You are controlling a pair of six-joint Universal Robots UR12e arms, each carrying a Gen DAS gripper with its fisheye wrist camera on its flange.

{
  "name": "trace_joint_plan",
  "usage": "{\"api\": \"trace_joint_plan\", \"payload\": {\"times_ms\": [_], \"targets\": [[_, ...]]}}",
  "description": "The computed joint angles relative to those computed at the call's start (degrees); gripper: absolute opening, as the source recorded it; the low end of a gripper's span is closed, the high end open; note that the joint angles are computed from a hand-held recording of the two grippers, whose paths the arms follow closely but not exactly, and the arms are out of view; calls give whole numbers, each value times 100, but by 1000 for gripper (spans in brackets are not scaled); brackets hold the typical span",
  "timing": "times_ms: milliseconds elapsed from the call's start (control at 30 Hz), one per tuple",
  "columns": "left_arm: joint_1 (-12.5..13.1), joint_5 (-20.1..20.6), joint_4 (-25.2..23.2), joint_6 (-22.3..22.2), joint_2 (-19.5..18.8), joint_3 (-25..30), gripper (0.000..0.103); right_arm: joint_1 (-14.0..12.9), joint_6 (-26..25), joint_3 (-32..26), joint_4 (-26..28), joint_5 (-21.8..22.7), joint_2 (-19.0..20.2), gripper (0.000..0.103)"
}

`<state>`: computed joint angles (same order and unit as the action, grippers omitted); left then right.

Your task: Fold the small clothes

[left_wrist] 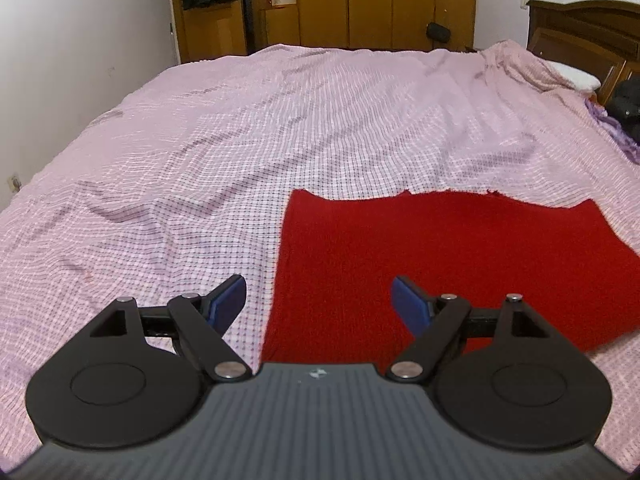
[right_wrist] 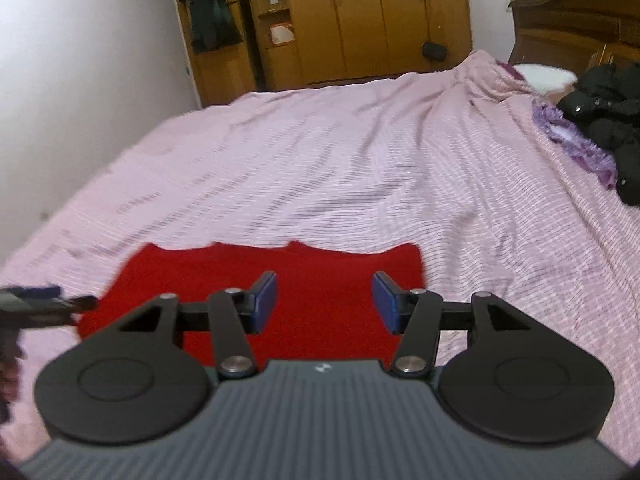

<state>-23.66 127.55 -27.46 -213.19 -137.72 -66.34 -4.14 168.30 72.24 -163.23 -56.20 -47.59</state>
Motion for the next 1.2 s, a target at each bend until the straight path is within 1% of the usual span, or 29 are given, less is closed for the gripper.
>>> {"api": "trace_joint_plan", "payload": {"times_ms": [133,267,300,333,367,433,567,667,800,933,1000,1067,1200], "targets": [[-71,89,-7,-165,206,-243,84,-69,181,202,482,341,-293,55],[-143,12,38,-335,418,-522,87,-164,424,353,1139,785,-520,56],[-169,8,78,-374,460,-589,88,-183,492,397,1257,884,-560,60],[-193,14,118,-391,486,-642,89,-199,584,448,1335,959,-591,69],[-217,18,140,-409,507,-684,89,-208,712,509,1325,995,-612,72],[-259,-5,142,-449,535,-743,89,-219,954,621,1274,1006,-639,72],[-292,-171,121,-579,552,-791,90,-235,1710,808,986,1067,-570,72],[-282,-296,129,-665,490,-753,90,-203,2300,888,663,894,-439,73],[-222,-490,-72,-859,334,-576,91,-86,3185,877,254,350,-198,73],[-130,-619,-150,-967,165,-398,91,2,3949,766,-77,-67,66,73],[-82,-698,-223,-1033,101,-317,91,47,4374,694,-323,-286,205,73],[-35,-768,-281,-1075,36,-232,91,96,4640,598,-535,-504,342,73],[27,-706,-583,-1180,-107,6,91,171,4917,422,-1094,-681,593,74]]}}
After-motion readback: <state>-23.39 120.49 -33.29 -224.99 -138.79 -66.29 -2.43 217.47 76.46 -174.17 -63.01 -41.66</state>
